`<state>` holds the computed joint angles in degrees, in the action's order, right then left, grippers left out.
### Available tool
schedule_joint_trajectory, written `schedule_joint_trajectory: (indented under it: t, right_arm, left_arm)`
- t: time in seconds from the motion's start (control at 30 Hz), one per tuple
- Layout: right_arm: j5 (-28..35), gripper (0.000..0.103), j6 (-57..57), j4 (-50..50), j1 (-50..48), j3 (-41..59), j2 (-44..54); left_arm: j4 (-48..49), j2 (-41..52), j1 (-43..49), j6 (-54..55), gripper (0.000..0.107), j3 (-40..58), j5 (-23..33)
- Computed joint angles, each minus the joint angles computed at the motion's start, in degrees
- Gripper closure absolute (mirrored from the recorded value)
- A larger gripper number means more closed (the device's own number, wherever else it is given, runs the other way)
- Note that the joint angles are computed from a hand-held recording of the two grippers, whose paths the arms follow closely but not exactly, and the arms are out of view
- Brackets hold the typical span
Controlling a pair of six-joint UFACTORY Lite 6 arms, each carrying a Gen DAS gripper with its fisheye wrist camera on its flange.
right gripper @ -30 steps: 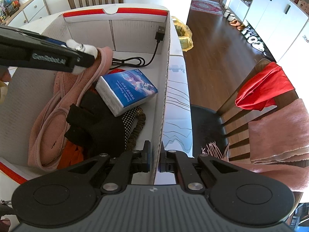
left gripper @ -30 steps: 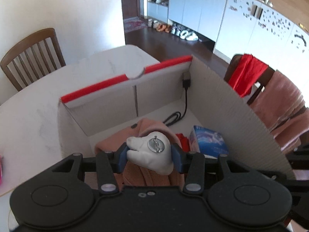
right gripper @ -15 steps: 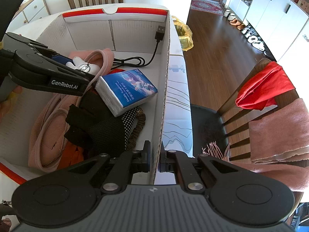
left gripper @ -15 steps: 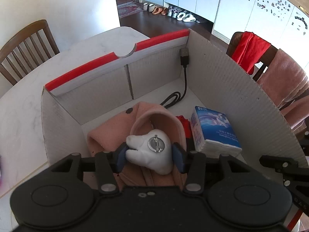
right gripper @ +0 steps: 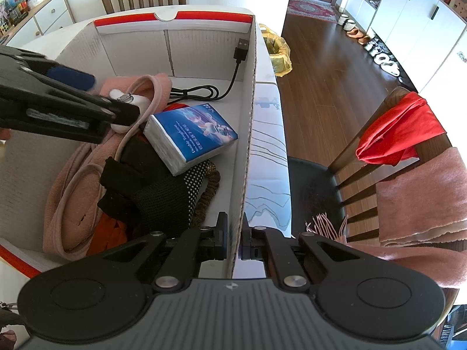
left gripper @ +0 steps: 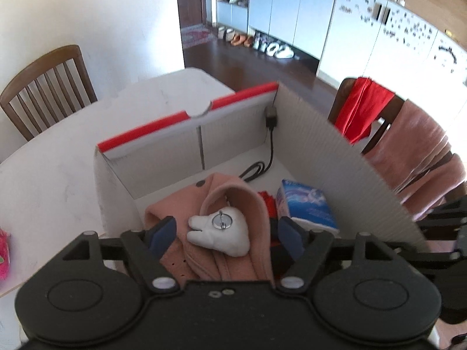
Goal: Organize objects
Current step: 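Carry the tooth toy into the box onto the scarf and release, then move the left tool back to the white USB cable on the table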
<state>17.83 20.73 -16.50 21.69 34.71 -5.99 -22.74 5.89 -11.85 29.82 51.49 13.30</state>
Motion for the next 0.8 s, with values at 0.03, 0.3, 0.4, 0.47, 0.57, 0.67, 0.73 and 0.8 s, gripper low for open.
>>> schedule_joint_trajectory:
  t: [0.03,0.3,0.4,0.47,0.57,0.67,0.73,0.8]
  right_arm:
    - [-0.1,0.097,0.1,0.0,0.0,0.0,0.0]
    - [-0.1,0.097,-0.1,0.1,-0.1,0.0,0.1]
    - [-0.1,0.097,-0.2,0.1,-0.1,-0.1,0.0]
    - [-0.1,0.097,-0.1,0.0,-0.1,0.0,0.1]
    - [0.0,0.097,0.4,-0.4,0.0,-0.1,0.0]
    - [0.1,0.097,0.4,-0.3,0.0,-0.2,-0.2]
    - [0.1,0.097,0.2,-0.2,-0.1,-0.4,-0.3]
    - [0.1,0.097,0.5,-0.4,0.0,-0.4,-0.3]
  left_arm:
    - [-2.8,-1.3,0.6,2.7,0.031,-0.6,0.6]
    - [-16.0,-12.9,4.9,14.8,0.02,-5.7,4.1]
    - [-17.7,-16.3,6.8,16.3,0.017,-7.3,5.2]
    - [-19.6,-18.2,8.8,18.0,0.014,-8.3,6.3]
    - [-21.0,-21.0,12.4,19.4,0.01,-10.0,7.4]
    - [-21.9,-22.6,16.1,20.7,0.006,-11.3,8.0]
    - [-23.8,-23.2,19.9,23.5,0.005,-11.9,9.4]
    - [-24.6,-23.4,22.9,25.3,0.005,-12.4,10.0]
